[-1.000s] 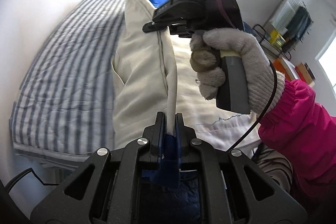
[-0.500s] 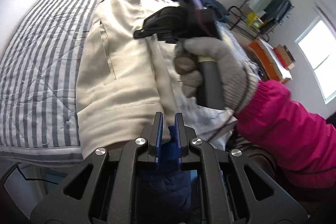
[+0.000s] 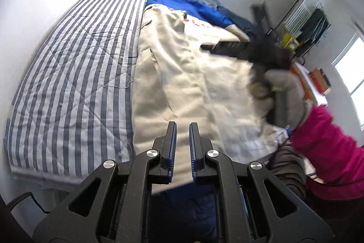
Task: Fold large clothes
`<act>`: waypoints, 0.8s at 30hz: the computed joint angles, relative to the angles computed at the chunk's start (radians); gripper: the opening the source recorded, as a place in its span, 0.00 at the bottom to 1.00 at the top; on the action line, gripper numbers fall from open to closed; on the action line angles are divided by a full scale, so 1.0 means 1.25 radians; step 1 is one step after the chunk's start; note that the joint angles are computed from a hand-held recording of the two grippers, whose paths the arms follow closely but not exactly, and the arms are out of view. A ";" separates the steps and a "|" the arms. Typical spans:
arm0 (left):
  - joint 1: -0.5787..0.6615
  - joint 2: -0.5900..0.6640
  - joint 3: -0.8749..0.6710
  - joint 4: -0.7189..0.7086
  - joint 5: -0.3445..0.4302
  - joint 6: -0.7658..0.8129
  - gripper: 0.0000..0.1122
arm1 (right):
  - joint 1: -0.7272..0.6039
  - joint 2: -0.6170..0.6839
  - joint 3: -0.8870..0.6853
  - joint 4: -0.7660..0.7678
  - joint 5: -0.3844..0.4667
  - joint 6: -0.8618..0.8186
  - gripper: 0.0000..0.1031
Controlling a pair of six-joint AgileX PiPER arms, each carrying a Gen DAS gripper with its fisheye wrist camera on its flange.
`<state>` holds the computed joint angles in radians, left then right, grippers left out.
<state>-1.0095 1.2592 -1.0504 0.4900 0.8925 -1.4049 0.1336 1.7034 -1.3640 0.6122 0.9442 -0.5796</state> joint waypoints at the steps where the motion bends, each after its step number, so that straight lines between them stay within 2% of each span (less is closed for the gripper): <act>1: 0.018 0.010 0.003 -0.014 -0.015 0.015 0.07 | -0.003 0.005 -0.017 0.004 0.000 -0.008 0.32; 8: 0.092 0.059 0.032 -0.045 -0.101 0.044 0.07 | 0.033 0.133 -0.228 0.010 0.007 -0.009 0.28; 12: 0.093 0.076 0.027 -0.033 -0.104 0.049 0.07 | 0.079 0.252 -0.395 -0.021 0.023 0.028 0.25; 18: 0.111 0.078 0.041 -0.043 -0.148 0.057 0.07 | 0.119 0.424 -0.645 -0.056 0.054 0.111 0.24; 22: 0.131 0.090 0.055 -0.112 -0.188 0.123 0.07 | 0.140 0.552 -0.827 -0.125 0.117 0.177 0.24; 24: 0.136 0.100 0.065 -0.145 -0.208 0.154 0.07 | 0.138 0.629 -0.929 -0.170 0.151 0.236 0.20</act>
<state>-0.8391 1.3843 -0.9693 0.3083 0.6325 -1.2123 0.3059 2.4899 -2.5253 0.4001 1.1333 -0.2841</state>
